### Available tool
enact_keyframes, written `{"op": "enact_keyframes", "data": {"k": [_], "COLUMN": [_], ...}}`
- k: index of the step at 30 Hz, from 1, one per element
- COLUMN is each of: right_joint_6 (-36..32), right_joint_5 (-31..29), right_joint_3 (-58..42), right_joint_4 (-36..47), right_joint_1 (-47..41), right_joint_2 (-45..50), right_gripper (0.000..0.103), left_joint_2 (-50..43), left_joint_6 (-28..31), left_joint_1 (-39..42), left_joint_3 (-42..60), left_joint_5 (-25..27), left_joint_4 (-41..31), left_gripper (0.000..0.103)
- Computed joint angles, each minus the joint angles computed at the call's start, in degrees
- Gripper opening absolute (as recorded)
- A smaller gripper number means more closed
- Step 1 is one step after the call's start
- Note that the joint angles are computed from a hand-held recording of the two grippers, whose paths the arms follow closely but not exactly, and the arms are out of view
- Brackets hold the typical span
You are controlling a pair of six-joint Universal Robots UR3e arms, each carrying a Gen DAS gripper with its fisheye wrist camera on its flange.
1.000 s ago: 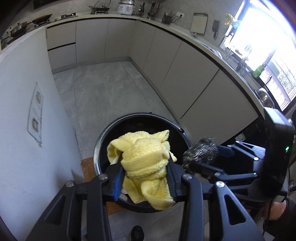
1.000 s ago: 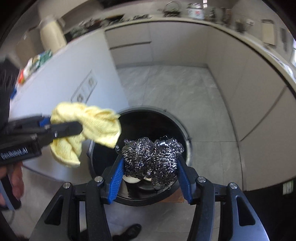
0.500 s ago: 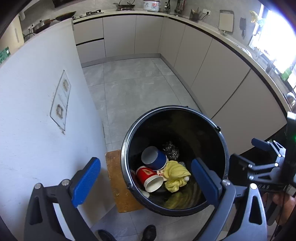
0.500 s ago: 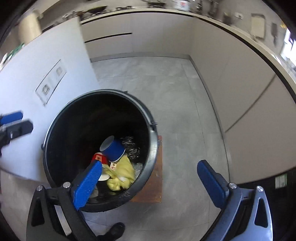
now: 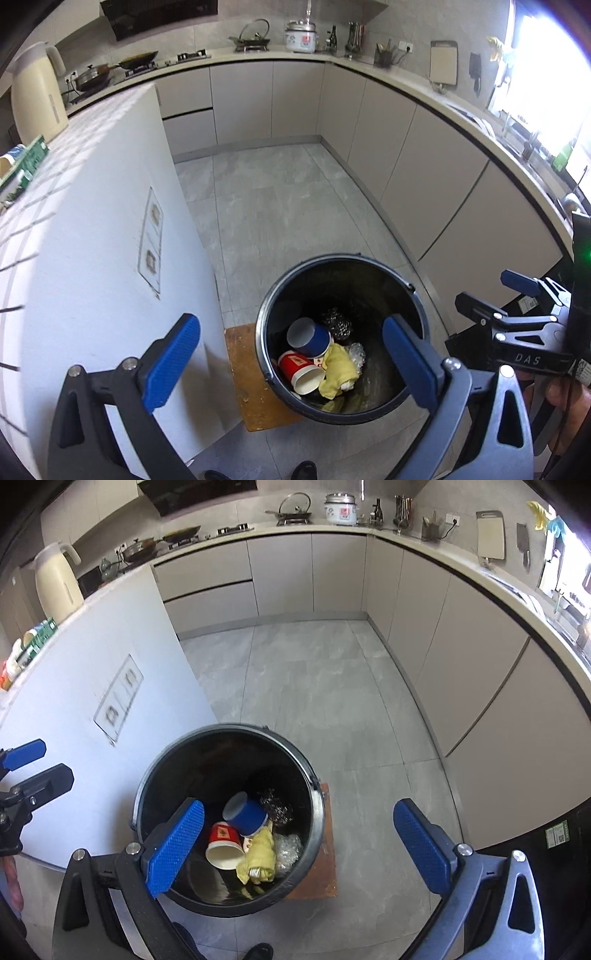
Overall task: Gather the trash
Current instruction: 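Move both tools back from the bin to the island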
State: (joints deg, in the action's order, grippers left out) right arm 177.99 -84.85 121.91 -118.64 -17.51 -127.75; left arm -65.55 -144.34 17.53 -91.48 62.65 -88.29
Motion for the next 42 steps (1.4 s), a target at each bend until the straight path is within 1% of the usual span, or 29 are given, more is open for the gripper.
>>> {"op": "enact_keyframes", "data": {"k": [5,12,15,18,20,21,22,23,25,27,29,33,36,39,42], "right_joint_6": [3.53,6.98,8.99,11.51,15.52,17.69,18.87,19.42,19.55,20.45,20.94,21.34,22.16,22.55,23.60], "right_joint_5": [-3.30,-5.14,-4.89,-4.36,-8.83,-12.54,-14.95,-15.33,-14.07,-17.08,-17.43,-18.48,-19.59,-21.05,-21.95], "right_joint_3": [-5.57,-12.62,-15.71,-18.65,-21.43,-23.26,-25.03,-26.23,-29.72,-35.44,-40.30,-49.79,-56.66,-66.89,-81.85], "right_joint_4": [1.41,5.46,5.56,5.39,2.80,1.39,0.63,0.01,0.50,2.91,4.32,5.32,4.97,6.67,11.25], "right_joint_1": [4.67,7.53,9.33,11.54,16.82,20.40,23.10,24.63,26.46,30.52,33.15,38.38,42.46,46.37,49.59], "right_joint_2": [2.13,2.77,3.35,5.31,8.95,11.54,13.83,15.35,18.38,23.18,27.35,35.88,42.57,50.47,60.33], "right_gripper": [0.103,0.103,0.103,0.103,0.103,0.103,0.103,0.103,0.103,0.103,0.103,0.103,0.103,0.103,0.103], "left_joint_2": [1.03,1.79,1.91,3.05,3.21,3.16,2.65,2.60,2.05,0.88,-0.59,-4.44,-7.87,-12.65,-19.21], "left_joint_6": [3.03,7.31,10.08,14.18,17.35,18.59,20.12,21.33,22.88,25.44,27.28,29.11,28.12,25.95,24.27], "left_joint_1": [3.57,9.93,14.35,20.45,25.21,27.05,29.67,32.12,36.20,40.65,43.93,49.89,52.60,53.49,54.26], "left_joint_3": [3.91,10.09,13.42,15.22,17.00,17.54,18.80,19.42,20.31,22.36,23.99,25.95,26.64,28.17,32.90], "left_joint_5": [-2.28,-5.33,-7.57,-10.63,-12.74,-13.33,-14.31,-15.13,-16.16,-17.19,-17.88,-19.04,-19.35,-19.21,-19.92], "left_joint_4": [-4.98,-11.68,-15.46,-18.72,-21.22,-22.34,-24.10,-25.22,-26.14,-28.71,-29.85,-29.59,-26.08,-21.58,-19.96], "left_gripper": [0.100,0.100,0.100,0.100,0.100,0.100,0.100,0.100,0.100,0.100,0.100,0.100,0.100,0.100,0.100]}}
